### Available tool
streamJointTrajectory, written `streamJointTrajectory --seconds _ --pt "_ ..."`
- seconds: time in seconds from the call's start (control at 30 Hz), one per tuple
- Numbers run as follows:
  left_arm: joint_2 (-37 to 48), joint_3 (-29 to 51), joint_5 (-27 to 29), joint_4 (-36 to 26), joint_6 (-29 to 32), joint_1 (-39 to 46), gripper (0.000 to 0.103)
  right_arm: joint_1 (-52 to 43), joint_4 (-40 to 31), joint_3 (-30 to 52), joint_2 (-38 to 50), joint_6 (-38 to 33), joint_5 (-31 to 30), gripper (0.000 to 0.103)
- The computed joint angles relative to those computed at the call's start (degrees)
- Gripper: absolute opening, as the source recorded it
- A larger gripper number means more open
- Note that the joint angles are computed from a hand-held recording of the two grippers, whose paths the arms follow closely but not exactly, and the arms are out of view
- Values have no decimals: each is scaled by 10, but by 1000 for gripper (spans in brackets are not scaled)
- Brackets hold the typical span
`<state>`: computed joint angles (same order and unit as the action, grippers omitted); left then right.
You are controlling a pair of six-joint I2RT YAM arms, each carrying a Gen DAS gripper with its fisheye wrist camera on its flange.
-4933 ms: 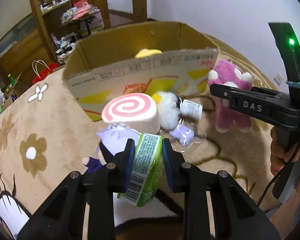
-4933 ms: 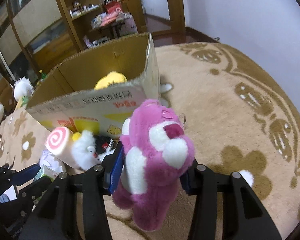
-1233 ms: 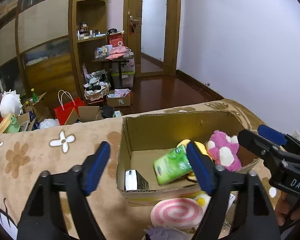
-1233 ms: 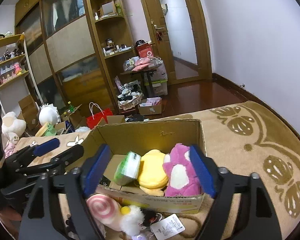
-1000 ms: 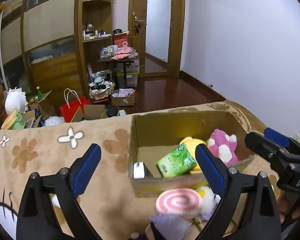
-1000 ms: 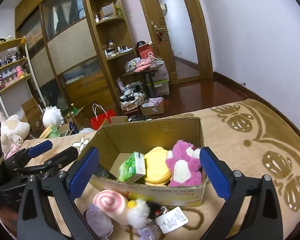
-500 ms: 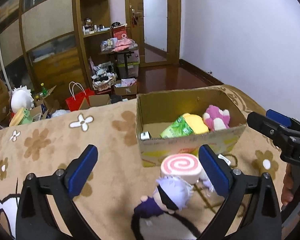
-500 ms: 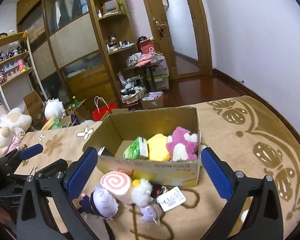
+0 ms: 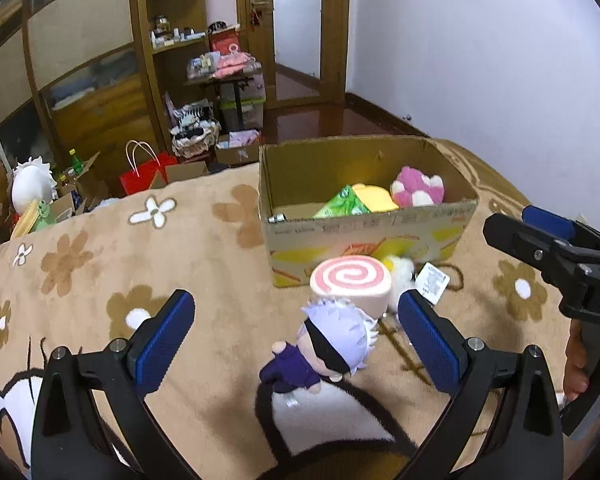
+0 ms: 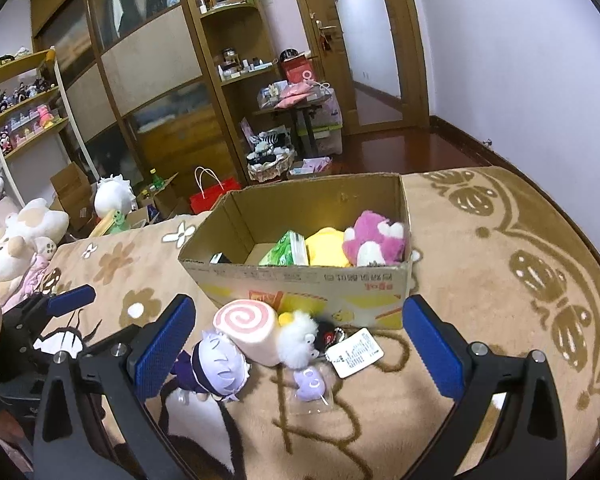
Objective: Organize soft objects
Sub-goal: 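Move both tools back toward the cake plush and white-haired doll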
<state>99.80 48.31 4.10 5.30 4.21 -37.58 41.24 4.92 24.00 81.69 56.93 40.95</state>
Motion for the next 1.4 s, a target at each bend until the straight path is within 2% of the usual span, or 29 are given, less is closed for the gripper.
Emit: streamJointTrajectory --seconds 0.53,1.07,1.4 --pt "91 57 -18 -32 22 -33 101 -50 85 -24 76 11 -69 103" --pt "185 134 -22 -81 39 -51 101 -116 213 -25 214 -8 -161 103" --pt "227 168 -39 -102 45 -62 101 -150 248 -7 285 -22 -210 103"
